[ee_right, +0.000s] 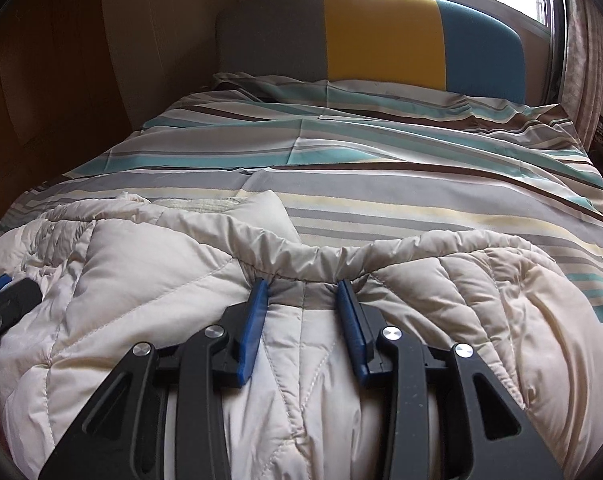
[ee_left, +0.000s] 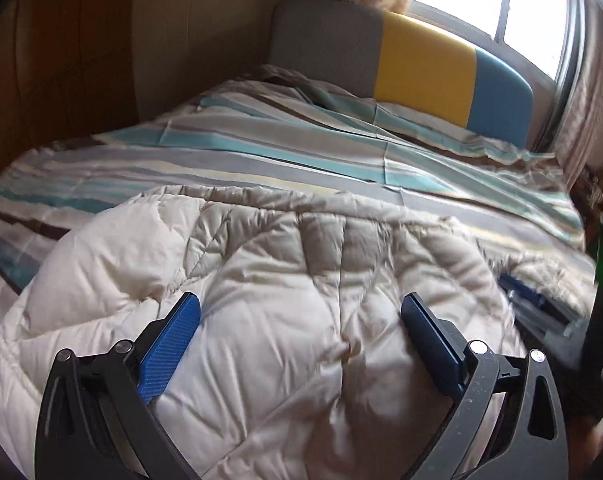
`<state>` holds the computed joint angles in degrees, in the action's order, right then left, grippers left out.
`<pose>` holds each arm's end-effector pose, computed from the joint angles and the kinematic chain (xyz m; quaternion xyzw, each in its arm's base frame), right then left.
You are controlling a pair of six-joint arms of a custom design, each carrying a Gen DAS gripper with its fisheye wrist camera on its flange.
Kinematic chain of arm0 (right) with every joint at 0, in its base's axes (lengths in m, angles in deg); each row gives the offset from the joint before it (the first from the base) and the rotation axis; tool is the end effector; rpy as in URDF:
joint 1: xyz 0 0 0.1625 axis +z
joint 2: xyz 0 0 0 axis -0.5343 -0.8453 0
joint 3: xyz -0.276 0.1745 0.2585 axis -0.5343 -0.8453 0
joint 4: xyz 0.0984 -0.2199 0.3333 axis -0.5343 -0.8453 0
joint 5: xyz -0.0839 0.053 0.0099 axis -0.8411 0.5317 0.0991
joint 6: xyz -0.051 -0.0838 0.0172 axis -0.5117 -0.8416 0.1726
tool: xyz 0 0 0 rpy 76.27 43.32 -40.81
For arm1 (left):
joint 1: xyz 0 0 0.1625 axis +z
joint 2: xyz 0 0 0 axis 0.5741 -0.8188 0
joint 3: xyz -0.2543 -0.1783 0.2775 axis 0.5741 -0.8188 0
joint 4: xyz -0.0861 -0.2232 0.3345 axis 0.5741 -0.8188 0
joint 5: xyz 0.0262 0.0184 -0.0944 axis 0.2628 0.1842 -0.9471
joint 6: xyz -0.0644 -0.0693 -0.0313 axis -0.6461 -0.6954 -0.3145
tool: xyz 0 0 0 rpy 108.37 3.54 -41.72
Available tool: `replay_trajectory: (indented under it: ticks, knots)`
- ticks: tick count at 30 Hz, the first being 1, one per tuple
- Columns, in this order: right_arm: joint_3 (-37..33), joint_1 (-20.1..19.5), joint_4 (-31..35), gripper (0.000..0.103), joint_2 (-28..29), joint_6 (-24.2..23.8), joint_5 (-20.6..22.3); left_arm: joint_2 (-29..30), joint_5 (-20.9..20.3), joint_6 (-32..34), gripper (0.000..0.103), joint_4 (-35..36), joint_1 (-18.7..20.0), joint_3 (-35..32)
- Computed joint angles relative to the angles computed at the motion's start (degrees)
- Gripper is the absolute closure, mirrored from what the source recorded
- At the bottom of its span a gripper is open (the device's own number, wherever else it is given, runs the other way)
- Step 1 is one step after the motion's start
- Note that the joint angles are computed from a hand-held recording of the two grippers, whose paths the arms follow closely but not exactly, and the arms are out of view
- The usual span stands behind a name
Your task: Fold large clothes
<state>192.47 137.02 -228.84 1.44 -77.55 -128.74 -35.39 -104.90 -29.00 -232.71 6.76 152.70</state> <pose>0.2300 -0.5394 0.0396 0.2347 -0.8819 0.3118 0.2646 -0.1518 -0.4343 0.2063 0.0553 0.8470 -0.3915 0.3554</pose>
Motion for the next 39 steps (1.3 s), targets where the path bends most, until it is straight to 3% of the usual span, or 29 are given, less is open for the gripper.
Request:
replay_trajectory:
  ticks: [4,10,12,14,16,20,22,25,29,33,37,39]
  knots:
    - [0.0,0.1,-0.5,0.067,0.1,0.0,-0.2,3.4,-1.1,5.1,0.003,-6.6,2.8,-0.2]
    - [-0.1,0.4,-0.5,0.066,0.2,0.1,-0.7,5.5,-1.1,6.9,0.003,-8.6,4.0,-0.8]
    - [1.0,0.4,0.4,0.065,-1.2,1.3,0.1,5.4,-1.3,6.9,0.003,-8.9,3.9,-0.6]
    - [3.4,0.2,0.8,0.057,-3.8,3.2,2.5,5.4,-1.4,7.1,0.003,-9.3,3.9,-0.5]
    - [6.4,0.3,-0.6,0.057,-6.8,4.9,3.9,5.3,-1.4,7.0,0.003,-9.2,3.9,-0.6]
    - [11.1,0.8,-7.0,0.057,-11.0,4.9,-0.9,5.4,-1.2,7.3,0.003,-9.7,3.8,-0.5]
    - [11.5,-0.2,-6.4,0.056,-11.7,5.7,-4.4,5.4,-1.0,6.9,0.003,-9.4,3.6,-0.4]
    - [11.8,-3.3,-5.9,0.057,-11.2,6.7,-3.9,5.4,-1.0,6.9,0.003,-9.5,3.5,-0.3]
    - [10.2,-3.4,-10.0,0.057,-7.5,3.8,-5.5,5.4,-1.0,6.3,0.003,-9.3,3.3,-0.2]
    - [9.8,-3.3,-9.6,0.057,-6.9,3.1,-6.7,3.5,-2.6,4.5,0.003,-5.4,3.2,-0.7]
    - [9.6,-3.3,-10.2,0.056,-6.6,2.5,-7.0,-2.3,-5.7,3.6,0.003,0.7,2.1,-0.2]
    - [9.4,-3.4,-10.2,0.056,-6.4,2.4,-7.0,-5.9,-3.7,1.2,0.003,4.2,0.9,0.5]
